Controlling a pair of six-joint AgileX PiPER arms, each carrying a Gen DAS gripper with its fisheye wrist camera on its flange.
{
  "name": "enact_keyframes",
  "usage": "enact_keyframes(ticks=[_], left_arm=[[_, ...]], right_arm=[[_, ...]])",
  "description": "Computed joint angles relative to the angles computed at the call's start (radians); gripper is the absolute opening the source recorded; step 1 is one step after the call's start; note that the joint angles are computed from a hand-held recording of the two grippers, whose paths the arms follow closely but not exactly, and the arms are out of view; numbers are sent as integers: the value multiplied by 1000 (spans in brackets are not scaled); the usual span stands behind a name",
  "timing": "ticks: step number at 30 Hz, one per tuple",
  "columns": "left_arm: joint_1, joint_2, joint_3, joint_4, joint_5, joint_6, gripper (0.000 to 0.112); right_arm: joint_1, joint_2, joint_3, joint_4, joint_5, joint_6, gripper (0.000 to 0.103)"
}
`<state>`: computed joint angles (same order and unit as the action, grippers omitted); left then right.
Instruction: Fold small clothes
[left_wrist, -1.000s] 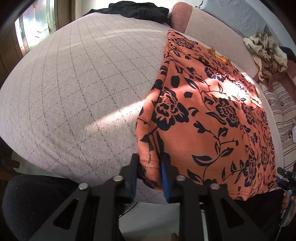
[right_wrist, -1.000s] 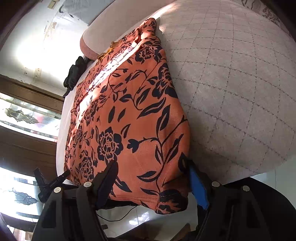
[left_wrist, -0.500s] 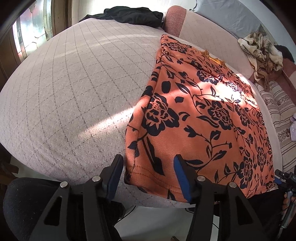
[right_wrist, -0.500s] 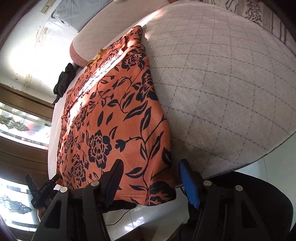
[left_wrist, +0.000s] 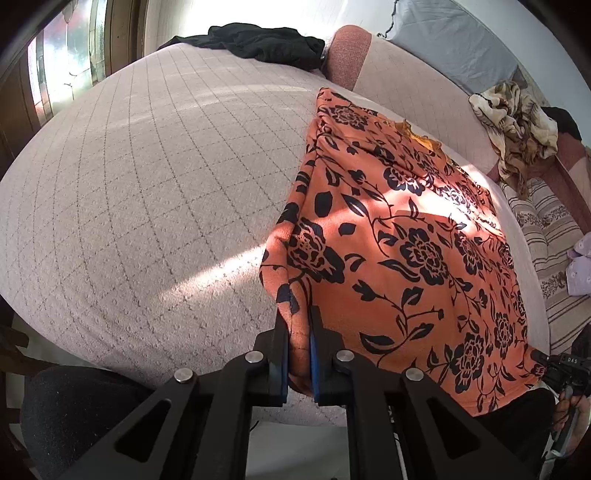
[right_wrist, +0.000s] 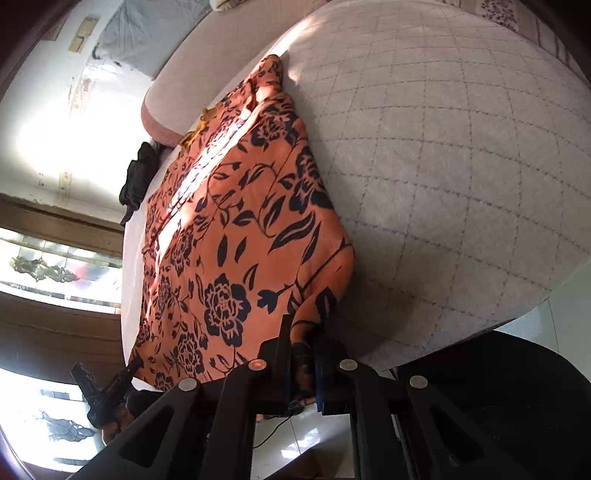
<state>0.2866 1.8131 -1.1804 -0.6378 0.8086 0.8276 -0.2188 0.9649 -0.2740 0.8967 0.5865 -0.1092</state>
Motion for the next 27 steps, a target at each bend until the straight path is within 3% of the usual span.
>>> enact_keyframes(ticks=[2,3,4,5,6,7,9,11,12,13,19,22,24,26,27], left_arm=[[-22,28,-3,64,-17,-69,12],[-29,36,-2,86,-21,-95,17],[-26,27,9,68,-26,-81,25],[-26,20,11,62,-20,-76,35],[-27,11,17,58,-23,-71,56],[-31,-2,36,46,-51,-55,62],[-57,-7,54,93,-98,-81,62],[-73,-2,52,147,-113,-108,33],[-66,-1,46,128,-97,-80,8],[-45,4,28,81,-41,-37,7],[-7,-89,42,-14,2,29,7],[-45,0,6,115,-26,-106,10],[-36,30,6,120,-36,-120,13],[-23,13,12,100,-29,-100,26],[-26,7,16,107,-43,-102,44]], right_arm=[[-51,44,14,62,26,-75,19],[-44,48,21,64,18,-69,36],[-31,47,24,54,10,-54,62],[-11,39,25,67,-4,-60,67],[21,34,19,48,-26,-25,70],[49,40,10,23,-46,13,70],[53,84,5,55,-64,-32,69],[59,137,9,83,-88,-68,51],[62,140,10,57,-99,-47,27],[43,132,14,67,-87,-66,6],[11,-38,-23,-22,2,32,6],[-5,50,-12,102,-13,-112,10],[6,99,10,181,-47,-172,10],[21,94,25,231,-72,-199,11],[28,86,27,226,-79,-190,16]])
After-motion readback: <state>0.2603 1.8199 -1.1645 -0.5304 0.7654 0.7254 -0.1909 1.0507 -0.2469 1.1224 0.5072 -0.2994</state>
